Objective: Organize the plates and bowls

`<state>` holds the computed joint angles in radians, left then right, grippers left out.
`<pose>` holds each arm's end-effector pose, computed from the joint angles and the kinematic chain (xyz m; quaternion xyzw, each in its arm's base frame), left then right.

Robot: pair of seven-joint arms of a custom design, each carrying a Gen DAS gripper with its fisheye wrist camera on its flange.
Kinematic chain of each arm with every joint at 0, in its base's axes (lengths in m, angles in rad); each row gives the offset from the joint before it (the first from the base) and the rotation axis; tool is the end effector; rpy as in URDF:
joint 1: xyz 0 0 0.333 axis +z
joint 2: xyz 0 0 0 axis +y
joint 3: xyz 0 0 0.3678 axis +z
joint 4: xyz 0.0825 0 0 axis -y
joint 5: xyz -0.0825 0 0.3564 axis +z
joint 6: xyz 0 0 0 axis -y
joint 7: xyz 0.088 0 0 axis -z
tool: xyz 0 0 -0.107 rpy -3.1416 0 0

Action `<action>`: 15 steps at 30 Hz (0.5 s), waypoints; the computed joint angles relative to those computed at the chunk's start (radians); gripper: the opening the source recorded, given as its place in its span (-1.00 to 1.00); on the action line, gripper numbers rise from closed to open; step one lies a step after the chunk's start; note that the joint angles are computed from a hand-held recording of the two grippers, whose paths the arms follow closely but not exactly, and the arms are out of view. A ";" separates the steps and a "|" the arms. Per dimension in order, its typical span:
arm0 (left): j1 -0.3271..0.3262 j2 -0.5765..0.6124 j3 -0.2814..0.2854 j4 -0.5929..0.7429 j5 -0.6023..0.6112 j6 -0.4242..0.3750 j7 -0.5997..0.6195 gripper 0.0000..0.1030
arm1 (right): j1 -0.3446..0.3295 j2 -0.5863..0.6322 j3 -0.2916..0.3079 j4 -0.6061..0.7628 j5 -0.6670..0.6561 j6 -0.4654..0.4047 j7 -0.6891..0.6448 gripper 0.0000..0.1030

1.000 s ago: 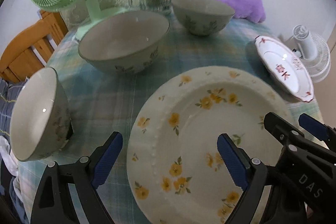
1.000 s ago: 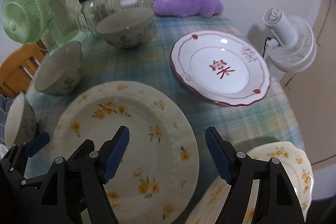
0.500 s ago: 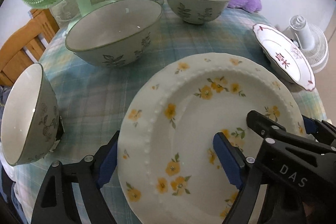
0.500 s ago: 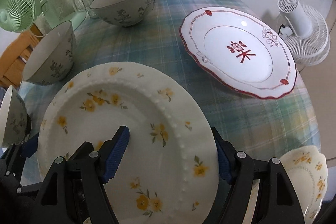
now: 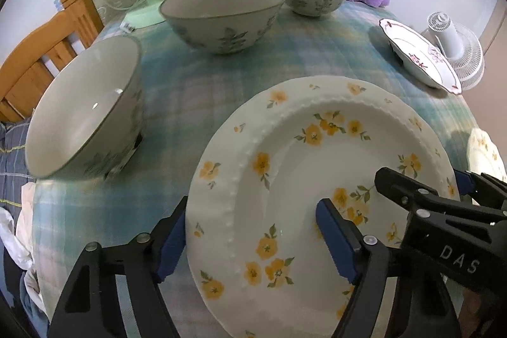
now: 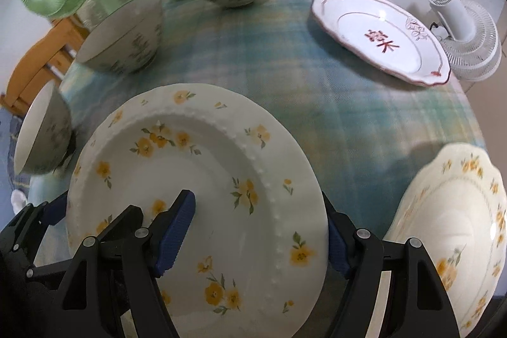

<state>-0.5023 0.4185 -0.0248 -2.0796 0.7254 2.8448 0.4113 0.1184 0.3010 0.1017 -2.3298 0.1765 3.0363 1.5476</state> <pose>0.5130 -0.3378 0.3216 -0.6802 0.6974 -0.1715 0.1466 0.5460 0.1061 0.3255 -0.7129 0.6708 -0.0952 0.1807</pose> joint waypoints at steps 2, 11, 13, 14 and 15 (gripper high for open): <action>0.005 -0.010 0.003 -0.021 0.005 0.027 -0.002 0.45 | -0.003 -0.010 0.011 -0.014 0.008 0.001 0.000 0.42; -0.036 -0.007 0.042 -0.012 0.046 0.008 -0.070 0.38 | 0.054 -0.021 -0.049 -0.050 -0.047 0.049 0.037 0.26; -0.023 -0.005 0.028 -0.008 0.034 0.001 -0.086 0.36 | 0.077 -0.015 -0.074 -0.053 -0.073 0.070 0.063 0.28; -0.019 -0.004 0.026 -0.007 0.032 0.000 -0.093 0.34 | 0.100 -0.014 -0.097 -0.057 -0.091 0.082 0.080 0.28; -0.016 -0.004 0.022 -0.004 0.029 -0.005 -0.098 0.33 | 0.121 -0.015 -0.120 -0.060 -0.111 0.090 0.096 0.28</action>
